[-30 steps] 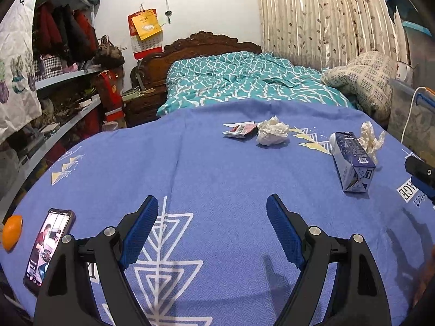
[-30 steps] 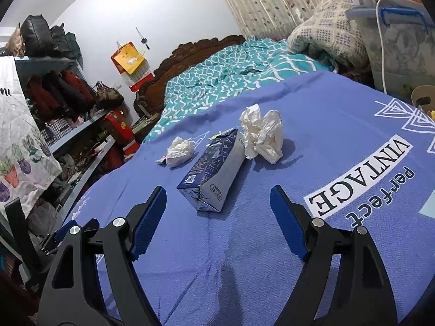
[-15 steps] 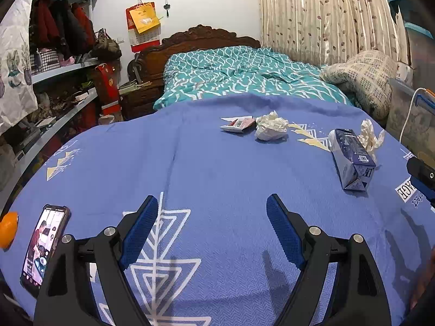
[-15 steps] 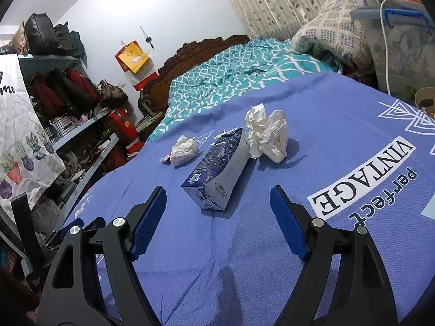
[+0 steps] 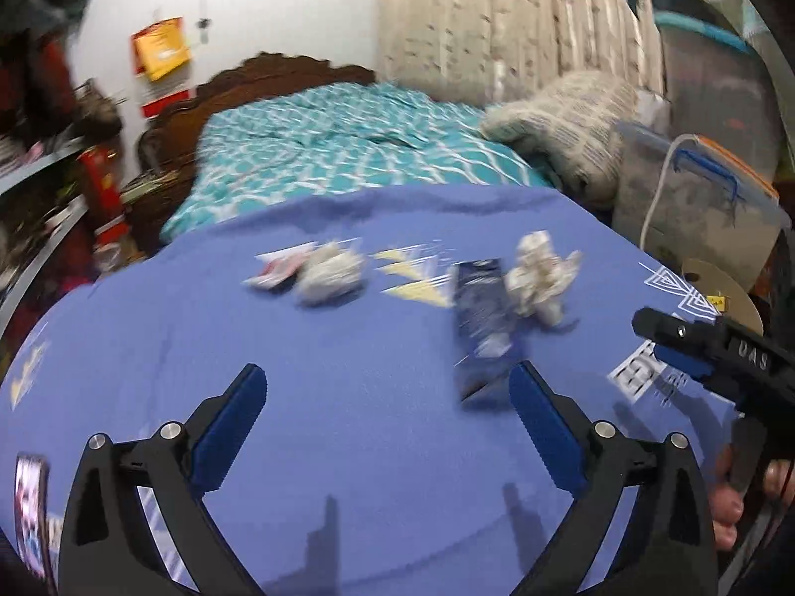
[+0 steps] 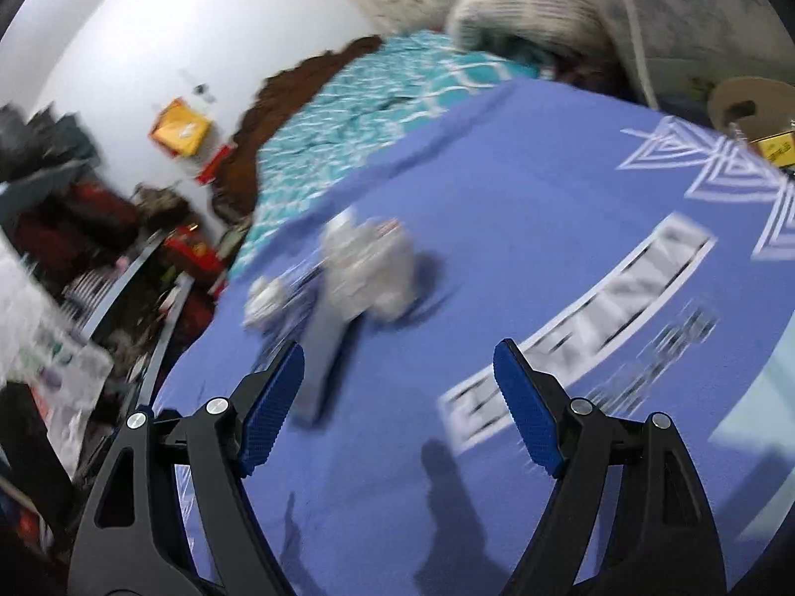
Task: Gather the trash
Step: 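Move both open tools back over the bed toward the milk carton and tissues, then grasp the blue milk carton with the left tool while the right tool grasps the red-white plastic bag, then carry carton and plastic bag to the wastebasket and open both tools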
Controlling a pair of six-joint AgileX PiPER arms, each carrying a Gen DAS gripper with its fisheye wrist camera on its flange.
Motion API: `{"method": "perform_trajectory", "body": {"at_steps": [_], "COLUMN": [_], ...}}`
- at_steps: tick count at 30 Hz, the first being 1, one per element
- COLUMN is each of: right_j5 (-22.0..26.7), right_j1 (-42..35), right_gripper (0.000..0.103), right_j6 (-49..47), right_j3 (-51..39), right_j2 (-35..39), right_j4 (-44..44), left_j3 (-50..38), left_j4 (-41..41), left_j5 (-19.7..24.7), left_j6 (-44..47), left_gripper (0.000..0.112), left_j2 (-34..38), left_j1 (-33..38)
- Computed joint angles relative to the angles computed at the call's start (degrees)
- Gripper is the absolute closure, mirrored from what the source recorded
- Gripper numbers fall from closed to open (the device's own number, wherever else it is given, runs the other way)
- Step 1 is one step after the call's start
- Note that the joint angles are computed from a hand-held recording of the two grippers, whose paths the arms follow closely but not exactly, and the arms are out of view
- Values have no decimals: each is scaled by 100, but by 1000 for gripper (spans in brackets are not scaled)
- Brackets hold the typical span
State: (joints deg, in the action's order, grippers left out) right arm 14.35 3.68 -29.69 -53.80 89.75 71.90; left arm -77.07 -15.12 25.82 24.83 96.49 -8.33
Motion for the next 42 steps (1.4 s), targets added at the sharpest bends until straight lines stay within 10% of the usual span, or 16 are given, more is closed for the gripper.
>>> {"method": "perform_trajectory", "body": {"at_steps": [7,11,14,16,29,42], "right_j5": [1439,1841,2139,2513,1729,2716], "right_j1": [-395,-212,-284,-382,-1224,-4523], "right_gripper": [10,10,31,49,55,55], "right_j6": [1248,2354,2170,1587,-741,-2302], "right_j3": [-2305,-3586,-3990,-4062,-435,803], "right_j2": [1462,2470,2945,3091,239,-579], "right_j4": [-1592,-2567,-2379,-1863,-1413,-826], "left_j3": [-2277,-2464,-2233,-2146,-1248,-2923], "left_j4": [1891,1785,1448,1550,546,436], "left_j5": [1413,1434,1303,1266,1338,2067], "left_j6": [-2081,-2229,-1811,-1784,-1068,-1360], "left_gripper": [18,21,56,57,63,64], "left_j2": [1847,2043,1894,1839,971,2059], "left_j1": [-837,-744,-654,-667,-1143,-2898]}}
